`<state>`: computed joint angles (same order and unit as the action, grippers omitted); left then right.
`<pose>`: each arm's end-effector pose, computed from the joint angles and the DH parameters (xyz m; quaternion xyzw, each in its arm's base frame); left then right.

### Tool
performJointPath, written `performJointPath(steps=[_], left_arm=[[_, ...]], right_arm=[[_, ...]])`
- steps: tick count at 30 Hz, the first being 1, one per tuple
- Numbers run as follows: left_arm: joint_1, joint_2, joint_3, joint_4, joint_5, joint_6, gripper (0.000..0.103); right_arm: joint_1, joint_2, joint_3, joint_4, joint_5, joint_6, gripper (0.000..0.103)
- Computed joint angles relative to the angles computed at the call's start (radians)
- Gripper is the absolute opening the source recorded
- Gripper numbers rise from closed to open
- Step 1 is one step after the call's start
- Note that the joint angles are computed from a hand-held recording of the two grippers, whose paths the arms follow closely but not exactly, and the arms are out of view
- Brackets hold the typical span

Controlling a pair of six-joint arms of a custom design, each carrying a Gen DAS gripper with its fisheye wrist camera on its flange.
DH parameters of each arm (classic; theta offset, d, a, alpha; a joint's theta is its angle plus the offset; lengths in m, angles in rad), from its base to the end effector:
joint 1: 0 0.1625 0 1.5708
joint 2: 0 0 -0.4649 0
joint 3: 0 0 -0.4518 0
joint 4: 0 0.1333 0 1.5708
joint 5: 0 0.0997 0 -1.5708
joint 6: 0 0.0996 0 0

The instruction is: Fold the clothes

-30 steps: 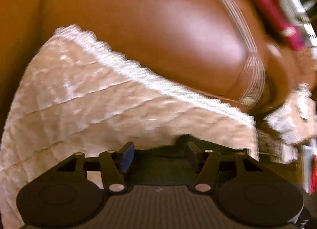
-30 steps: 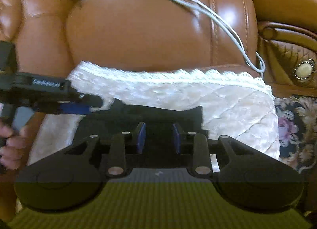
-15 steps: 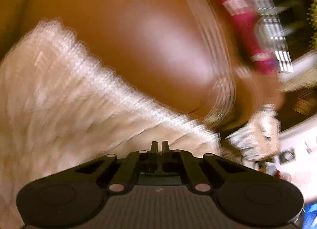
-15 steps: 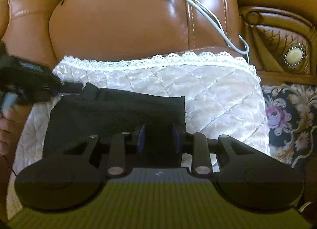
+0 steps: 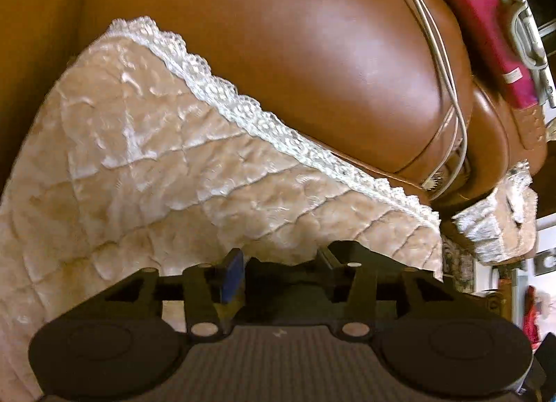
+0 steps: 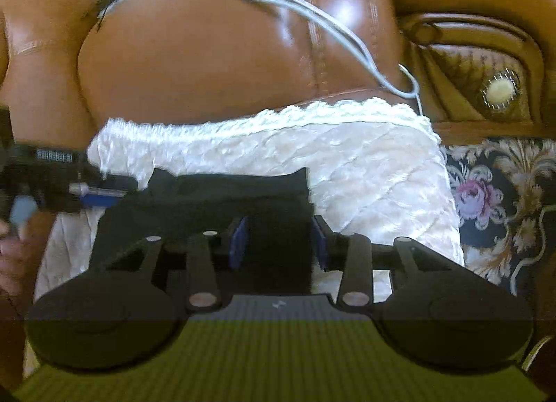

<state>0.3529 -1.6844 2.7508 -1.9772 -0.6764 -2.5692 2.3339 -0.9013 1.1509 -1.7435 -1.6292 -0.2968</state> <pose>-0.1206 -0.2692 0.1185 -0.4241 0.7532 -0.4807 0.1473 0.6576 -0.5031 0.3086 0.5059 -0.8613 -0.0306 0.0373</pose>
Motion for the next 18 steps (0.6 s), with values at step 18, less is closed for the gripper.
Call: performJointPath(steps=[18], left_arm=[[-0.08, 0.189, -0.191, 0.196, -0.056, 0.075, 0.058]], right_arm=[[-0.016, -0.07, 0.014, 0.172, 0.078, -0.169, 0.047]])
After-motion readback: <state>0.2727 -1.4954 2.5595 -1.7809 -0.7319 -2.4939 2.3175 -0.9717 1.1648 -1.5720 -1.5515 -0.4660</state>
